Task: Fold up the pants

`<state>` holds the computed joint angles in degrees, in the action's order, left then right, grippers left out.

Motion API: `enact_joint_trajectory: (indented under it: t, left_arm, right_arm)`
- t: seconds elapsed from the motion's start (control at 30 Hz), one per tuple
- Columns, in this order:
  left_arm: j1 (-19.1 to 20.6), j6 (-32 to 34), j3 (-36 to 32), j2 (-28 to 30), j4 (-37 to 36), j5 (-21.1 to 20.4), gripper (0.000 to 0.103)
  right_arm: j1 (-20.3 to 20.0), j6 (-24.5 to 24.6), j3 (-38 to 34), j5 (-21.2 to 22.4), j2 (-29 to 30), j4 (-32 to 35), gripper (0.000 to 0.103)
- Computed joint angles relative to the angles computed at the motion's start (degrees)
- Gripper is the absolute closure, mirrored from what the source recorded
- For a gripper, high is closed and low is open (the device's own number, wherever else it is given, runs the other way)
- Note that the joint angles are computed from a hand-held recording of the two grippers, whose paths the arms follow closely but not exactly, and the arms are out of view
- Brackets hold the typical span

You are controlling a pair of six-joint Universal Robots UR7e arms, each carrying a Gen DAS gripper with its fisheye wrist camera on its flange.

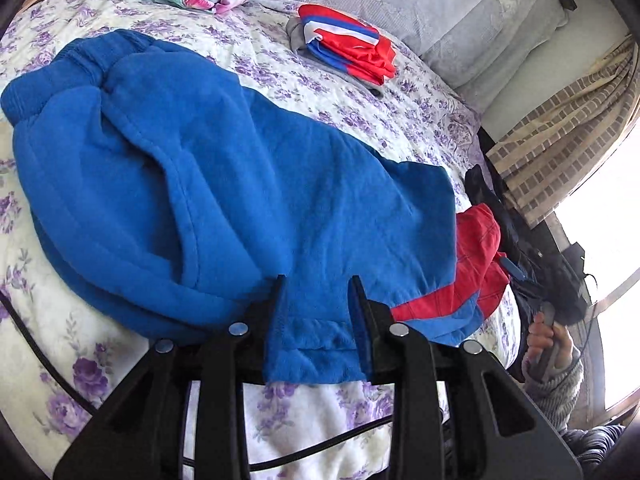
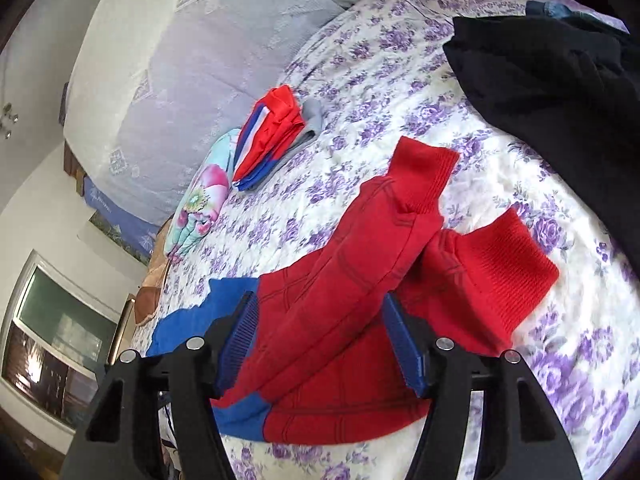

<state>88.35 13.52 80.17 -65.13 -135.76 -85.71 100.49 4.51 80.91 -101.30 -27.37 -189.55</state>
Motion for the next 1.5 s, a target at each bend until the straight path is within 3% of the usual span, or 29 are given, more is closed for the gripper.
enact_joint_trajectory:
  t: [0.13,0.23,0.37,0.5,0.67,0.73,0.8,0.87,0.93,1.0,1.13,1.27,1.3,1.33,1.37,1.43,1.5]
  left_arm:
    - [0.26,-0.28,-0.39,0.00,0.55,-0.82,0.074]
    - [0.41,-0.13,-0.48,0.22,0.55,-1.09,0.074]
    - [0.67,-0.31,-0.73,0.40,0.66,-1.87,0.074]
    - [0.84,-1.00,-1.05,0.35,1.03,-2.58,0.074]
    - [0.82,-0.73,-0.44,-0.16,0.15,-2.74,0.073]
    - [1.05,-0.64,-0.73,0.00,0.41,-3.25,0.073]
    - [1.32,-0.98,-1.14,0.25,0.75,-3.70,0.073]
    - [1.32,-1.15,-1.26,0.19,0.96,-3.63,0.073]
    - [1.17,-0.94,-0.99,-0.07,0.91,-3.25,0.073]
    - [1.29,-1.07,-1.15,0.06,1.02,-3.64,0.071]
    - [1.16,-1.11,-0.87,0.11,0.59,-3.28,0.068]
    - [1.19,-1.18,-0.77,-0.06,0.68,-3.33,0.067]
    - [1.17,-1.24,-0.71,-0.13,0.67,-3.35,0.067]
    - [1.15,-1.34,-0.74,-0.14,0.74,-3.41,0.067]
    - [1.13,-1.49,-0.77,-0.16,0.81,-3.45,0.067]
    - [1.05,-1.69,-0.64,-0.27,0.73,-3.61,0.067]
    - [1.02,-1.58,-0.56,-0.22,0.53,-3.58,0.067]
  right_arm:
    - [-1.85,5.49,-3.70,1.40,0.90,5.30,0.039]
    - [-2.26,4.53,-4.75,1.73,1.61,5.94,0.044]
    - [-2.90,2.07,-4.56,2.84,2.01,4.25,0.088]
    - [-2.30,-0.37,-0.43,4.99,0.41,-3.33,0.094]
    - [1.32,-5.26,8.55,1.69,-3.92,-13.47,0.095]
    - [1.42,-5.75,10.35,-2.30,-4.86,-11.62,0.094]
    - [0.12,-1.59,10.99,-6.16,-5.29,-5.57,0.072]
    - [-2.32,5.19,14.54,-1.94,-6.58,-7.65,0.053]
    - [-3.73,7.65,17.65,2.59,-7.63,-13.00,0.048]
    - [-4.12,7.76,18.44,3.04,-8.12,-14.20,0.042]
    - [-6.23,11.53,15.73,7.35,-6.43,-13.38,0.042]
    - [-6.71,12.25,10.27,7.46,-3.49,-13.03,0.040]
    - [-6.29,11.13,9.07,6.73,-2.92,-12.54,0.043]
    - [-5.77,9.35,8.40,6.02,-2.64,-12.32,0.052]
    - [-5.17,7.79,8.37,5.61,-2.59,-13.60,0.075]
    - [-3.24,1.14,9.51,4.75,-3.38,-18.01,0.078]
    - [-0.78,-6.60,9.88,-0.56,-4.15,-19.24,0.077]
